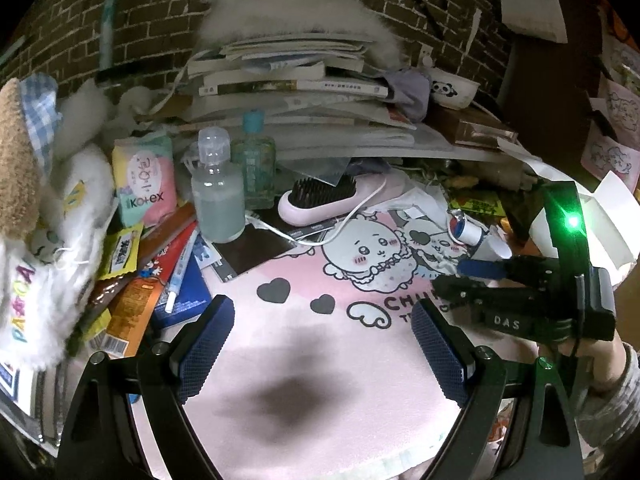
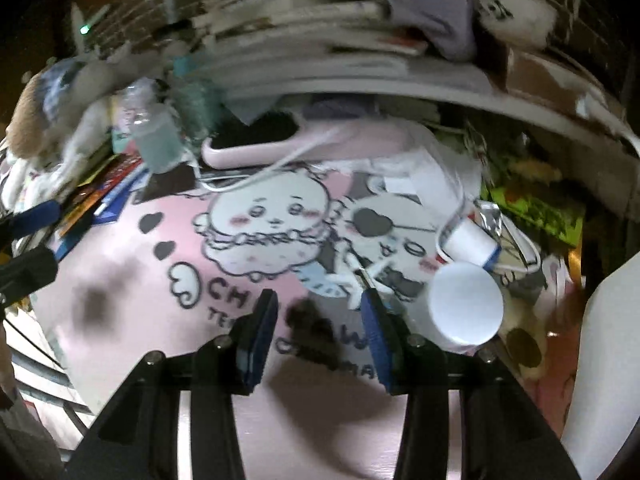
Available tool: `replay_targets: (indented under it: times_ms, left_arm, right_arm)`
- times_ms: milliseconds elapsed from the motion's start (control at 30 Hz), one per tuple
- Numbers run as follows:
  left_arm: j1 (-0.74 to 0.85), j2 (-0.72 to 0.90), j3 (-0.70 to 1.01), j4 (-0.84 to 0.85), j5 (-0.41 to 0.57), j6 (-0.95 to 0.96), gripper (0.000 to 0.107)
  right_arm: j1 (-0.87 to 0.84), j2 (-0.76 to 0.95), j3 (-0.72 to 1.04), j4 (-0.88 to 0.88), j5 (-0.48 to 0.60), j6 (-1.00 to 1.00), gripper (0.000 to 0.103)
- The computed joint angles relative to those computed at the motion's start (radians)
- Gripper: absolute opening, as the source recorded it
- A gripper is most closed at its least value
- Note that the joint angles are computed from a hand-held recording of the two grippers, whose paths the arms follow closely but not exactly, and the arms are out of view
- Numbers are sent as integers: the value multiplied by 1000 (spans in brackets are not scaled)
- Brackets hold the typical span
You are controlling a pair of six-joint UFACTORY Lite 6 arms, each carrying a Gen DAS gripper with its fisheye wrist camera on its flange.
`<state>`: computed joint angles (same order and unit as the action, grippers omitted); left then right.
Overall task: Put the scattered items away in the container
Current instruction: 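Reach the right gripper down and grasp the white star-shaped clip, then carry the white star clip in the right gripper into the white box and release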
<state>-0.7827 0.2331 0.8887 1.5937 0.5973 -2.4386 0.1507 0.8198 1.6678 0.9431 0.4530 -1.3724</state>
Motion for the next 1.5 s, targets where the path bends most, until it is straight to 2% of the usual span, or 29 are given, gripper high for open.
replay_targets:
  times_ms: [100,233,333,400,467,533,633,733,900,967,1067,1367,1500]
  left_arm:
    - [2,8,6,7,-4,3,89]
    - [6,19,18,-1,-9,18,89]
    - [8,30,27,-4,-14,23,89]
    - [9,36,34,-8,-16,29,89]
    - [7,39,36,-6,-18,31,89]
    - [5,42,41,-11,-17,39,89]
    - [7,49,49,-13,-22,46,89]
    - [11,58,59,-15,-29,52,89]
    - [11,70,70,-25,-34,71,89]
    - [10,72,72,-29,-33,73,89]
    - [8,72,72,-31,-33,71,89]
    - [6,72,70,-44,-34,78,89]
    - [3,67,65,-36,-30,65,89]
  right_arm:
    - [8,8,10,-8,-60,17,40]
    - [3,47,74,-66,-49,103,40]
    - [24,17,22,6,-136,9,42]
    - [28,20,26,-3,-147,33,44]
    - [32,28,36,-62,-168,114,55]
    - [35,47,58,-122,-185,196,60]
    - [36,89,118,-260,-168,369,61]
    - [38,99,123,-231,-182,348,65]
    - [18,128,165,-113,-96,238,65]
    - [21,106,126,-38,-102,134,54]
    - [25,94,116,-30,-78,113,41]
    - [27,-2,-51,260,-102,-235,41]
    - [24,-89,-145,358,-75,-350,41]
